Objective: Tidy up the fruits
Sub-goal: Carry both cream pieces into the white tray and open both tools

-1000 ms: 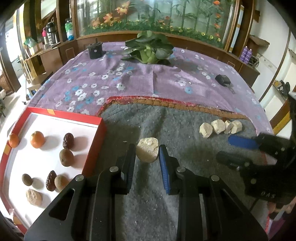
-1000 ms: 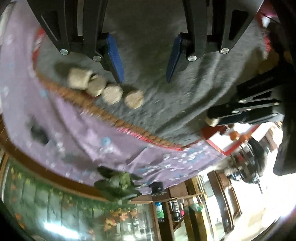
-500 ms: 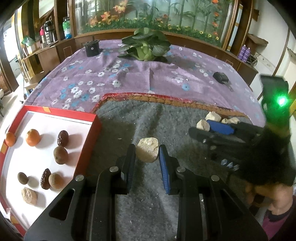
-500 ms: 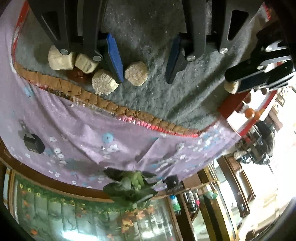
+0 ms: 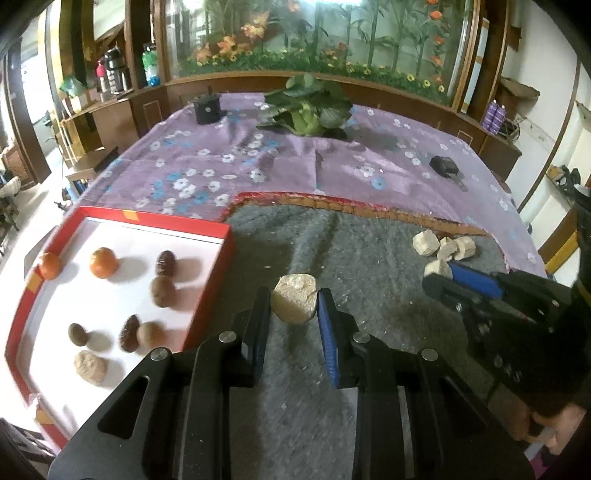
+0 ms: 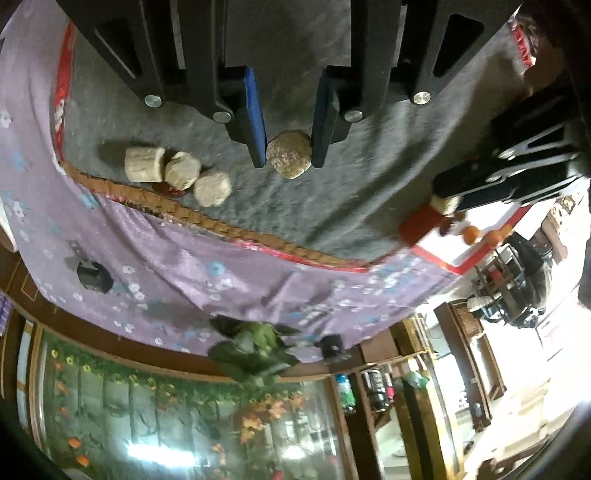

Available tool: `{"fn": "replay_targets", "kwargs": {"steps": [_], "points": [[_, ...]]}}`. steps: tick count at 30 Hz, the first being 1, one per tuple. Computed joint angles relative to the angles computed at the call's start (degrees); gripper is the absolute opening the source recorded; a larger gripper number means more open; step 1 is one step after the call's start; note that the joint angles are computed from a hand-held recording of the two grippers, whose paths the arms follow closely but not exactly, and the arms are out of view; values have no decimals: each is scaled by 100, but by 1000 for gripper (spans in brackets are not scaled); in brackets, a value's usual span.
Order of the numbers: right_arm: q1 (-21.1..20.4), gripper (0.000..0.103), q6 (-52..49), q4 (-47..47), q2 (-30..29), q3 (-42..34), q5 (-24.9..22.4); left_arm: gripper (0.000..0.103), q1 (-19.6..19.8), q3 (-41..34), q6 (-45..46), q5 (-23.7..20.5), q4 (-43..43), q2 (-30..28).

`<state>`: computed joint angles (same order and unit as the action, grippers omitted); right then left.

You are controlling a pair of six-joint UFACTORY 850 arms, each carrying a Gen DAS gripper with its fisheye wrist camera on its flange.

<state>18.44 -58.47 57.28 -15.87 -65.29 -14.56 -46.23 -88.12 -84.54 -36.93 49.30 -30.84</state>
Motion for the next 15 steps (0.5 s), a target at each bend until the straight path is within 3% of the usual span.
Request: {"fn": "replay_targets", "kwargs": {"steps": [4, 15], "points": [[227, 24, -460, 519, 294, 246, 8, 25, -47, 261, -312, -148, 242, 227], [788, 23, -309, 250, 389, 240, 93, 25, -56, 1161, -1075, -483, 646, 907]]}}
